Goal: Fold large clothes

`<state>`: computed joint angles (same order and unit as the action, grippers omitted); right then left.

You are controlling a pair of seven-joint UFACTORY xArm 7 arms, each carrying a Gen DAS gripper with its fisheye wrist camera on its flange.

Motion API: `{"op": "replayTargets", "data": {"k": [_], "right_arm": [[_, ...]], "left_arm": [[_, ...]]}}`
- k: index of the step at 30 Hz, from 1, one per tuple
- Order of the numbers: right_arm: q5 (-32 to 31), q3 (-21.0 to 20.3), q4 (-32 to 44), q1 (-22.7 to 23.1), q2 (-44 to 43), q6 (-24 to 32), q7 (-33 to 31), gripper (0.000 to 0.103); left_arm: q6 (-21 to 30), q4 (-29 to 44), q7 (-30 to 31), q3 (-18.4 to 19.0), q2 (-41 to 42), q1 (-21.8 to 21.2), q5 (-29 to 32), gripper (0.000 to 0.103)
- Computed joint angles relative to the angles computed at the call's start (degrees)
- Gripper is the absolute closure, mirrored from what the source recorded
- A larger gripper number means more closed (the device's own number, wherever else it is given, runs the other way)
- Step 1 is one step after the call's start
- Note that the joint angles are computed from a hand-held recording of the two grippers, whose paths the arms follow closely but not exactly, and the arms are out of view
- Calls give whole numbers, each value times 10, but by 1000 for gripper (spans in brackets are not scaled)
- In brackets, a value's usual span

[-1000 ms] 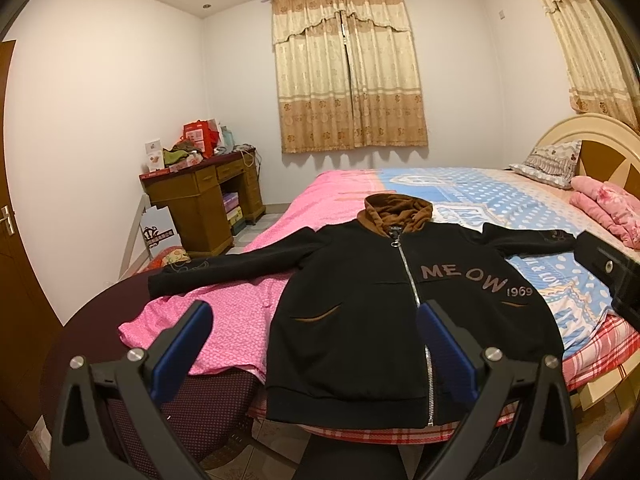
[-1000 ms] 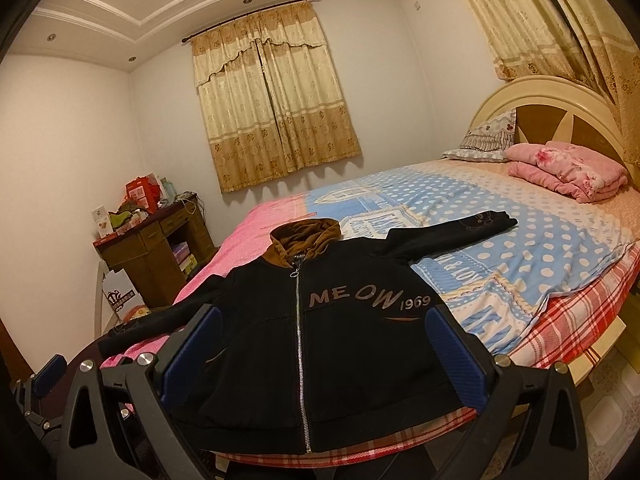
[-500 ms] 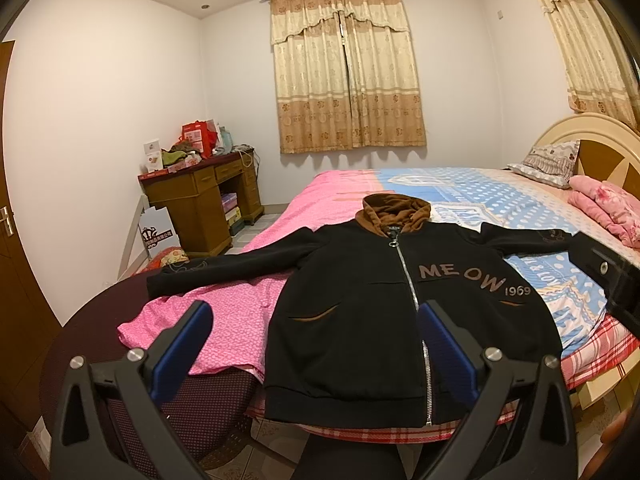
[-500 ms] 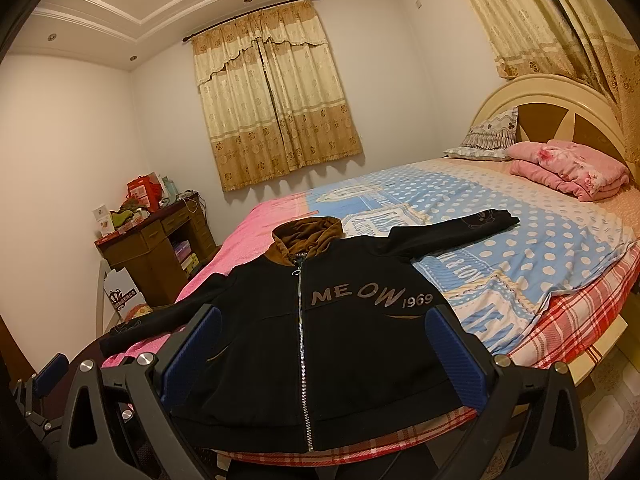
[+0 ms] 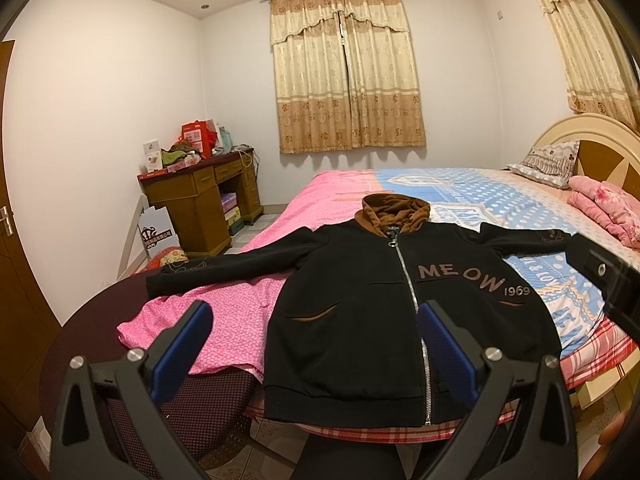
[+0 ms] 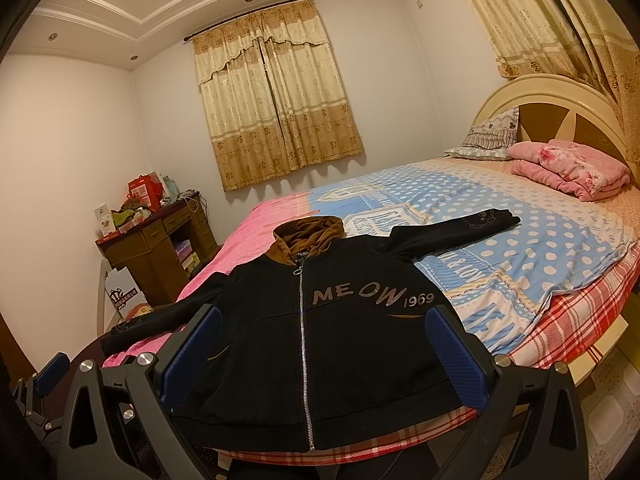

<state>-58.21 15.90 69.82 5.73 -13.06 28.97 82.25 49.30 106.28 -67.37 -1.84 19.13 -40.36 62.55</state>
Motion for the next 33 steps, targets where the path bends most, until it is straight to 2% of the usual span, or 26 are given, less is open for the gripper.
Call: {"op": "replayTargets", "data": {"k": [12,24,27,29,30,31,33], "right_arm": [[0,-2,-1,0,0,-2,0,1],[-22,1,2,6,11,-1,29,1],[-65,-1,-1,-1,21,7,71,1],[-94,-15,-6,-5,31,-10,95,1],[-90,-15,-8,-16,37,-22,94,1],[-62,-39,-6,-3,49,-32,73,1],[26,-69,-1,2,71,-59,6,1]], "left_arm": [[1,2,0,1,3,-1,0,0],[-7,12,13,1,18,-4,-18,0],[-40,8,30,2,22,11,-46,0],[-70,3,40,3,28,24,-70,0],[-88,4,48,3,36,32,-87,0],[-101,5,58,4,42,38,-102,0],[-114,24,94,3,67,51,-149,0]]}}
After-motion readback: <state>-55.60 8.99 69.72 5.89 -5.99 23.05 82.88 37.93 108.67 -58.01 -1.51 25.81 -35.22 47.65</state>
